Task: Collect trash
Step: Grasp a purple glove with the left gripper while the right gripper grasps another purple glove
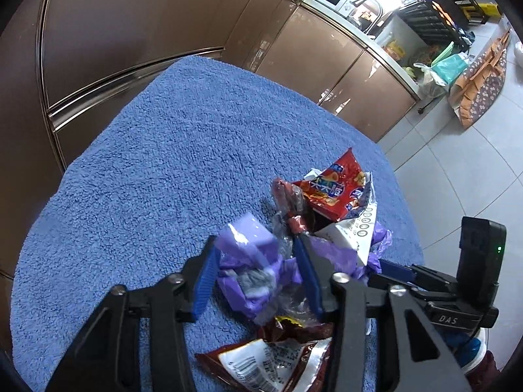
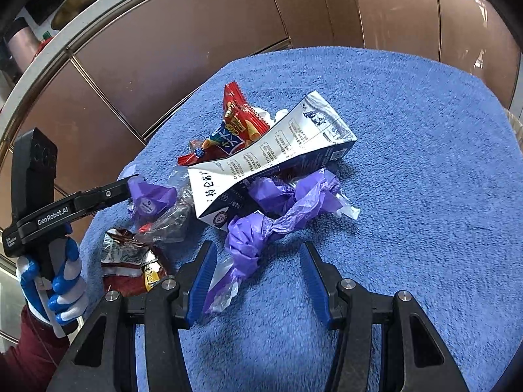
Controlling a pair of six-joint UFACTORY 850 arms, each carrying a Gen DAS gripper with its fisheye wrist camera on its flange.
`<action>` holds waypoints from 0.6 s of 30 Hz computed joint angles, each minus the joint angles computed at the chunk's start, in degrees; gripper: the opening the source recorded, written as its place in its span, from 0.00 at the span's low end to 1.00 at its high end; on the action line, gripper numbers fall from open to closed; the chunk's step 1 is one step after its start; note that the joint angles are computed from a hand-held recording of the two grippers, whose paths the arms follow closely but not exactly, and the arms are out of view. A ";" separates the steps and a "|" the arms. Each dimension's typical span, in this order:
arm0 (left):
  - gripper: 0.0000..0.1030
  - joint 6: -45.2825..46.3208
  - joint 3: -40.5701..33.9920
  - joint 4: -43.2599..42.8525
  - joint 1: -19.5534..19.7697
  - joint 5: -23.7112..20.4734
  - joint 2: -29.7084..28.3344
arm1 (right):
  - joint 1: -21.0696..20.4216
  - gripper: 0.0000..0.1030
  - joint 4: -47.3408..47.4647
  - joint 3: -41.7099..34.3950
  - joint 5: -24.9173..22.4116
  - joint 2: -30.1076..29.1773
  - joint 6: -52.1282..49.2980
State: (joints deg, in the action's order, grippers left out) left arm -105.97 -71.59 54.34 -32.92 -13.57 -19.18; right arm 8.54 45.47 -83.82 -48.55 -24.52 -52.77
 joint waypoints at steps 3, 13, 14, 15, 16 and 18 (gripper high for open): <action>0.26 0.69 -0.30 -0.69 0.14 0.66 -0.30 | -0.04 0.44 0.51 -0.47 -0.32 -0.59 -0.28; 0.10 -6.95 -0.85 4.54 -0.97 -1.88 0.08 | -1.27 0.17 3.51 0.34 -2.83 -0.12 -4.41; 0.10 -8.14 -0.63 5.50 -1.11 -2.20 0.45 | -1.48 0.17 3.89 0.75 -2.86 0.35 -4.95; 0.10 -9.35 -0.55 6.48 -1.33 -2.78 0.84 | -1.76 0.17 4.24 1.21 -2.86 0.88 -5.49; 0.10 -10.11 -0.59 7.10 -1.58 -3.39 1.12 | -2.07 0.16 4.56 1.67 -2.79 1.47 -6.07; 0.09 -11.28 -0.70 8.05 -2.15 -4.78 1.73 | -2.75 0.16 5.01 2.53 -2.50 2.65 -7.11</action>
